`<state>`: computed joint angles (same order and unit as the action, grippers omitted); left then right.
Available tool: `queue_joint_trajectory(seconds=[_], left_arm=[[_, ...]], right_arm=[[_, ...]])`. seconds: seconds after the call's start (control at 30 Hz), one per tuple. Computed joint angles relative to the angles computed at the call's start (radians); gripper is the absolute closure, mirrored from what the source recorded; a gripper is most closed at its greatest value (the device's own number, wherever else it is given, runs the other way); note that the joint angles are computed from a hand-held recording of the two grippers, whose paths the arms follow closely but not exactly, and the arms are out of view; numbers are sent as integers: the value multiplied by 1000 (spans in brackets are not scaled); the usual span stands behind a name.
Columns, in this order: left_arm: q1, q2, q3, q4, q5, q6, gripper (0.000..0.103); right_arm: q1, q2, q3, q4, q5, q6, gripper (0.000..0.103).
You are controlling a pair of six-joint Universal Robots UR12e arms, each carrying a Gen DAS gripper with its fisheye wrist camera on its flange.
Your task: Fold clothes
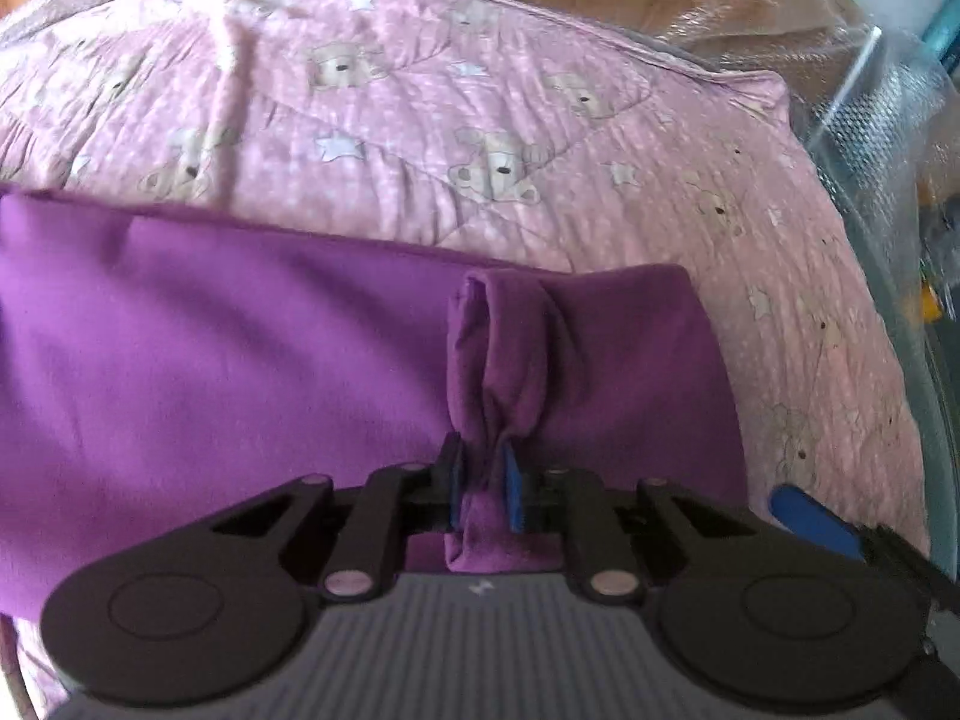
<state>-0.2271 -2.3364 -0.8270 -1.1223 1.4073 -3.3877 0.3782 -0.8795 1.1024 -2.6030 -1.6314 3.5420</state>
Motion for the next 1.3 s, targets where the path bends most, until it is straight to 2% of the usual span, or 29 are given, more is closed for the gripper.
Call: queue_joint_trajectory(seconds=[0.03, 0.07, 0.1, 0.17, 0.23, 0.3, 0.37, 0.5, 0.57, 0.6, 0.63, 0.67, 0.7, 0.73, 0.77, 0.83, 0.87, 0.9, 0.97, 1.0, 1.03, 1.07, 1.13, 1.17, 1.2, 1.27, 1.3], left_arm=[[-2, -7, 16, -14, 7, 7, 86], [-3, -15, 32, -29, 13, 10, 85], [-6, -21, 47, -41, 25, 18, 84], [-10, -26, 59, -53, 42, 39, 84], [-15, -26, 59, -52, 57, 56, 84], [-18, -25, 55, -40, 66, 63, 84], [-20, -22, 47, -30, 71, 61, 84], [-21, -24, 54, -42, 75, 49, 83], [-20, -26, 58, -47, 70, 48, 83], [-19, -24, 53, -42, 65, 45, 83], [-17, -22, 47, -36, 60, 41, 83], [-16, -19, 42, -31, 56, 41, 83], [-16, -19, 42, -33, 53, 40, 83], [-15, -21, 48, -41, 53, 40, 83], [-16, -22, 57, -54, 56, 44, 82], [-15, -17, 64, -62, 62, 51, 69], [-16, -8, 58, -48, 72, 57, 69], [-17, 9, 39, -4, 89, 52, 69], [-16, 39, 7, 79, 108, 48, 61], [-11, 34, 25, 76, 67, 53, 50], [-4, 29, 44, 71, 13, 60, 43], [3, 22, 65, 63, -40, 68, 43], [16, -29, 163, -39, -160, 115, 42], [14, -63, 229, -109, -176, 155, 42], [8, -95, 292, -173, -149, 202, 42], [-3, -137, 372, -264, -100, 302, 48], [-4, -138, 374, -278, -74, 334, 82]], right_arm=[[2, 8, -15, 15, 9, -25, 58], [2, 15, -25, 22, 26, -51, 70], [4, 22, -35, 32, 31, -76, 71], [10, 40, -67, 92, 20, -124, 71], [14, 47, -79, 102, 4, -170, 71], [11, 47, -96, 122, 10, -153, 71], [7, 48, -99, 85, 17, -150, 71], [2, 83, -153, 156, 23, -198, 69], [1, 85, -171, 184, 28, -191, 69], [-2, 76, -156, 156, 37, -160, 58], [-3, 70, -142, 141, 33, -139, 36], [-2, 66, -130, 130, 26, -121, 27], [-2, 62, -122, 129, 19, -102, 27], [-3, 66, -126, 171, 33, -110, 39], [-3, 64, -116, 172, 37, -126, 41], [4, 55, -99, 138, 11, -161, 71], [8, 52, -99, 131, -11, -163, 78], [12, 50, -100, 122, -33, -163, 82], [26, 51, -113, 110, -89, -204, 85], [33, 54, -120, 102, -113, -238, 86], [42, 61, -134, 97, -136, -270, 87], [51, 64, -138, 84, -158, -303, 87], [70, 71, -149, 56, -193, -371, 88], [79, 78, -160, 44, -205, -404, 89], [87, 84, -168, 26, -208, -431, 89], [102, 97, -185, -13, -210, -481, 89], [109, 104, -195, -32, -211, -507, 89]])
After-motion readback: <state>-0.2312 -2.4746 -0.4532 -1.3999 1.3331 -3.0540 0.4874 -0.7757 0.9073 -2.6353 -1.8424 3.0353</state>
